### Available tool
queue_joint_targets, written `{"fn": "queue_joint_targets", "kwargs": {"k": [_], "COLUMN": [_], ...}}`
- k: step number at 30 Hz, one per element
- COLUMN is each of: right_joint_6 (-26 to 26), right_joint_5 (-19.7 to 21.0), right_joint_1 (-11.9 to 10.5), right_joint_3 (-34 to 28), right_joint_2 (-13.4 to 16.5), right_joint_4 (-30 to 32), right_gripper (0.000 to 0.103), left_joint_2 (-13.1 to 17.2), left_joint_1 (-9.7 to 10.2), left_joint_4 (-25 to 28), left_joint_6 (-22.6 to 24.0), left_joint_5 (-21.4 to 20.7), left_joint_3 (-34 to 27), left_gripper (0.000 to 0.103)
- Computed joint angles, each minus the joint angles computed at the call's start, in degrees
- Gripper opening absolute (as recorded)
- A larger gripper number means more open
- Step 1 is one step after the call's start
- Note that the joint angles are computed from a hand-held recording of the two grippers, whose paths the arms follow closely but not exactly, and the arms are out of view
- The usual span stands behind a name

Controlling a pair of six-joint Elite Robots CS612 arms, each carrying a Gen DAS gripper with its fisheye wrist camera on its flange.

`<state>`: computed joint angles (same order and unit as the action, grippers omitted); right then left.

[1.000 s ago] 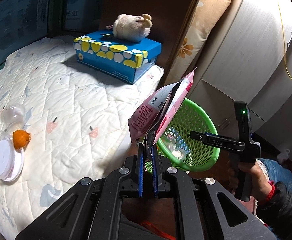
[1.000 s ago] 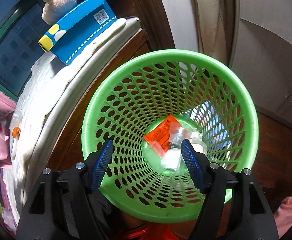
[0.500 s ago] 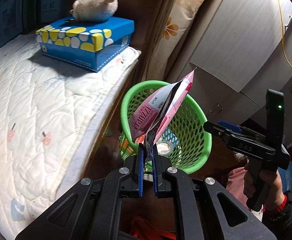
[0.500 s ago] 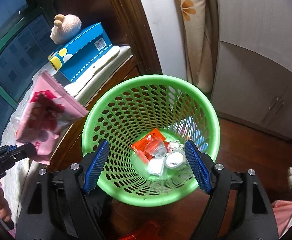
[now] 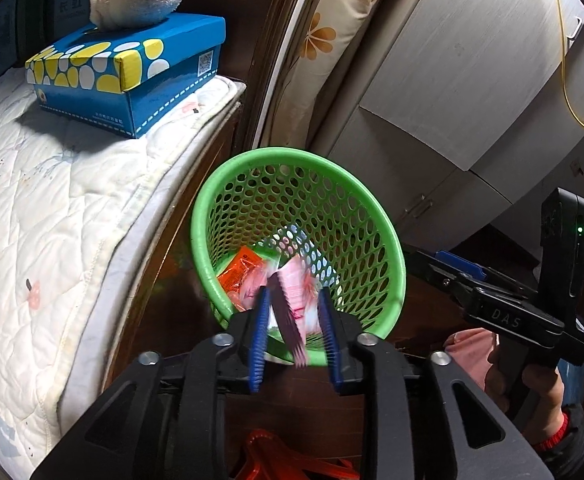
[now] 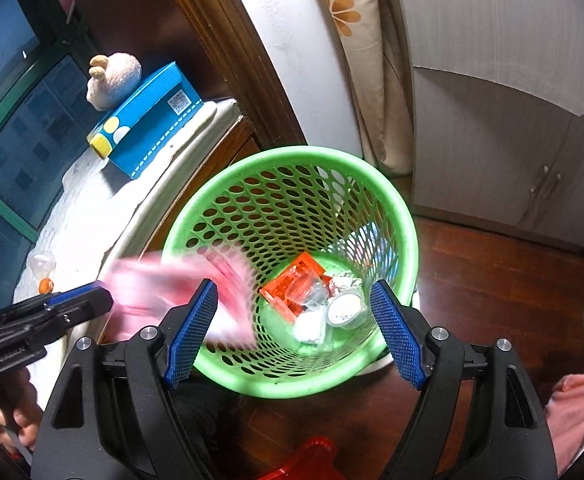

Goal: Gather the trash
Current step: 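Lower the pink wrapper into the green basket and open the left gripper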

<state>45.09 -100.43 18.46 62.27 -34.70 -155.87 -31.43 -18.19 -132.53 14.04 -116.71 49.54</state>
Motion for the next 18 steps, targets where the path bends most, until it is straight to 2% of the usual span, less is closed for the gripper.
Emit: {"fn": "queue_joint_targets", "kwargs": {"k": [6, 11, 18], "right_joint_6": [-0.10, -0.98, -4.34], "right_joint_5": [-0.28, 0.64, 2.57], "right_joint_1": [0.14, 0.39, 1.13], "right_joint_3": [0.29, -0.87, -5.31], "right_joint_2": [-0.28, 0.17, 2.05], "right_joint_4": [-0.40, -0.11, 1.57], "right_gripper": [0.079, 0.080, 0.083], "left_joint_2": [-0.66, -1.91, -3.34], "left_joint_1": [0.41, 0.96, 2.72], "left_joint_4": [-1.23, -4.64, -8.08], "left_joint_6": [-0.78, -2.32, -6.42], "left_joint_5": [-0.50, 2.17, 4.29], "left_joint_3": [1.14, 3.57, 6.34], "left_gripper": [0.035, 0.043, 0.046]}}
